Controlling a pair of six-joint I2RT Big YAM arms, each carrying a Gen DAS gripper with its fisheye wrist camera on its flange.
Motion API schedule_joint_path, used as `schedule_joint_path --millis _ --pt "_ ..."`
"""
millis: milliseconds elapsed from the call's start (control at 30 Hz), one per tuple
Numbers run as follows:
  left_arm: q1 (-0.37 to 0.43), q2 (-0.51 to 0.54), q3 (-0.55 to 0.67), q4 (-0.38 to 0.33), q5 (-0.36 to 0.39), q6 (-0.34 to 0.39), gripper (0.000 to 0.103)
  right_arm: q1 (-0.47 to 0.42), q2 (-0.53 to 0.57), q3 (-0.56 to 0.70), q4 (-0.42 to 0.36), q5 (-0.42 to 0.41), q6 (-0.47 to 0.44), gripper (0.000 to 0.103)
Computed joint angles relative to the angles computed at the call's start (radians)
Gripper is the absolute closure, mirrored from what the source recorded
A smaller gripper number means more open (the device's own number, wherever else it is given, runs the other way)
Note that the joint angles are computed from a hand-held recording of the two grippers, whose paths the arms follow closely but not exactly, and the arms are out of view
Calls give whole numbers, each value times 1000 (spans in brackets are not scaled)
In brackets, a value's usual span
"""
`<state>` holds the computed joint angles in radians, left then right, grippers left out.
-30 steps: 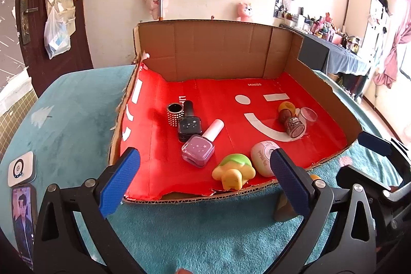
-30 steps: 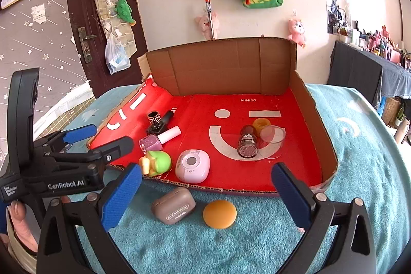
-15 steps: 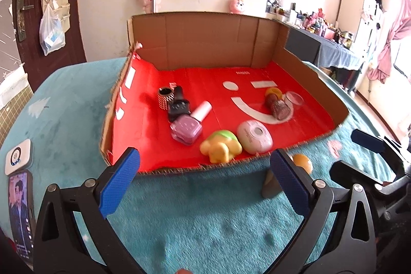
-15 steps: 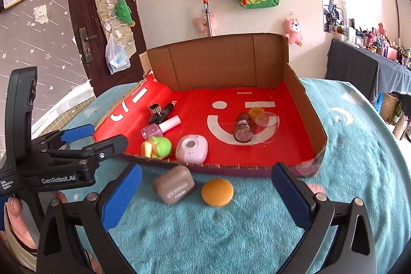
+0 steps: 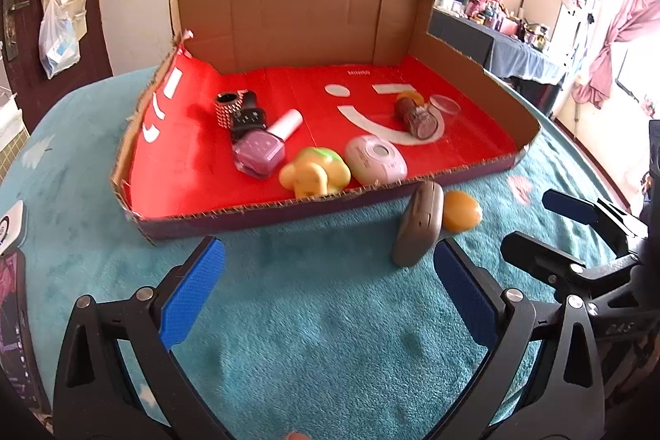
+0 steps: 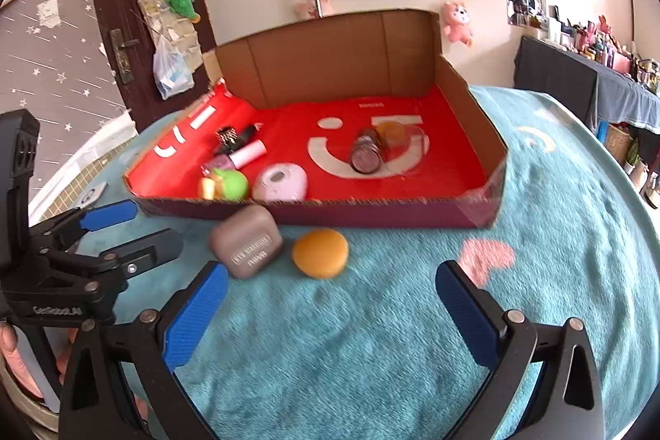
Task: Organize rigid objects
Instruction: 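Withdraw both tools from the box toward the brown compact and orange sponge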
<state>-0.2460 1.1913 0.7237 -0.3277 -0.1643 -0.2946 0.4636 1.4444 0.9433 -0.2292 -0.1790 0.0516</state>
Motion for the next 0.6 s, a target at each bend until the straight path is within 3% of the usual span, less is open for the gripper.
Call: schedule_joint_path --millis 600 --pt "-19 127 73 2 44 -21 0 -40 61 23 -64 48 21 5"
